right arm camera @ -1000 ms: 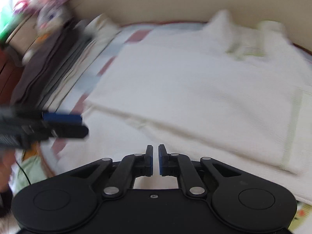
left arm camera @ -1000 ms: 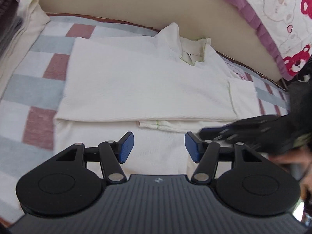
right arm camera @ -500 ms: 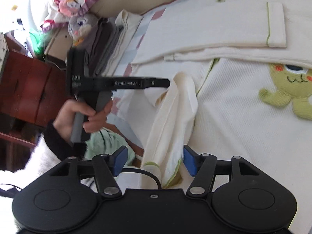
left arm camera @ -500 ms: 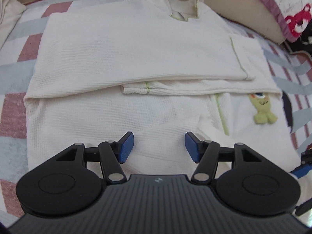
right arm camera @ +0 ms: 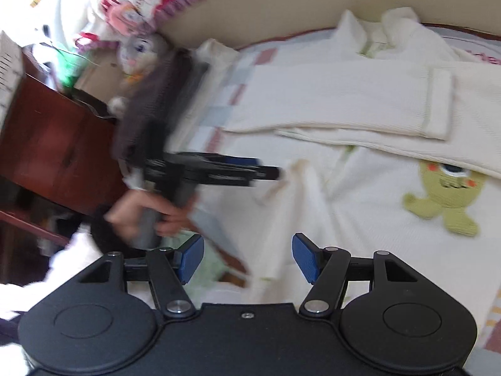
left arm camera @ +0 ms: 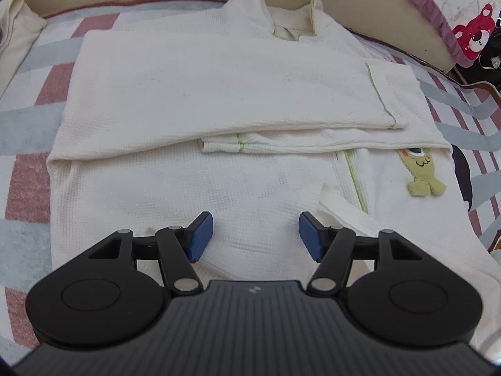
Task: Fold clothes
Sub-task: 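Grasp the lower garment fabric with the right gripper and lift it upward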
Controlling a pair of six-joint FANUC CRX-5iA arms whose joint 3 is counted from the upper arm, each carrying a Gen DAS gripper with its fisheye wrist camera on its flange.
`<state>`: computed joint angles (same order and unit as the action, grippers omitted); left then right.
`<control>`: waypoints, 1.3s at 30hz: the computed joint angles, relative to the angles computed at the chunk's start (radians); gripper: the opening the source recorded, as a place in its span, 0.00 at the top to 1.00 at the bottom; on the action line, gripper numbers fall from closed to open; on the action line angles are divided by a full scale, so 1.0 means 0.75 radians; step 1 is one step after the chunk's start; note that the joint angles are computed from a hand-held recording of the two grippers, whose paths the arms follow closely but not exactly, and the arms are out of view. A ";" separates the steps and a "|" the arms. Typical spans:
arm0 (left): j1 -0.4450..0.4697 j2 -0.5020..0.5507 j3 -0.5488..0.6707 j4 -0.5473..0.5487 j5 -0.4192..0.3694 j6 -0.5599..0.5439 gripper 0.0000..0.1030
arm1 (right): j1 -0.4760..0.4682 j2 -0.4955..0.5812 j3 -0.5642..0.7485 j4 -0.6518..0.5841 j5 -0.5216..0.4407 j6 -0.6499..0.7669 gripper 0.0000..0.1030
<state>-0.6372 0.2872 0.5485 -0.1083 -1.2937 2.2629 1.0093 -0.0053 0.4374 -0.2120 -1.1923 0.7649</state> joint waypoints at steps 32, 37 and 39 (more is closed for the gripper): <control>-0.004 -0.117 -0.126 0.072 0.154 0.101 0.41 | 0.284 0.118 -0.192 0.542 -0.123 0.156 0.96; -0.086 0.029 0.127 -0.066 -0.072 -0.041 0.41 | 0.267 0.117 -0.239 0.554 -0.107 0.126 0.81; -0.090 0.059 0.162 -0.068 -0.113 -0.072 0.41 | 0.260 0.128 -0.235 0.559 -0.121 0.115 0.66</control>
<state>-0.7044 0.3314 0.6700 -0.1590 -1.3783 2.2086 1.2040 0.0903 0.2615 0.2074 -1.2830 0.8509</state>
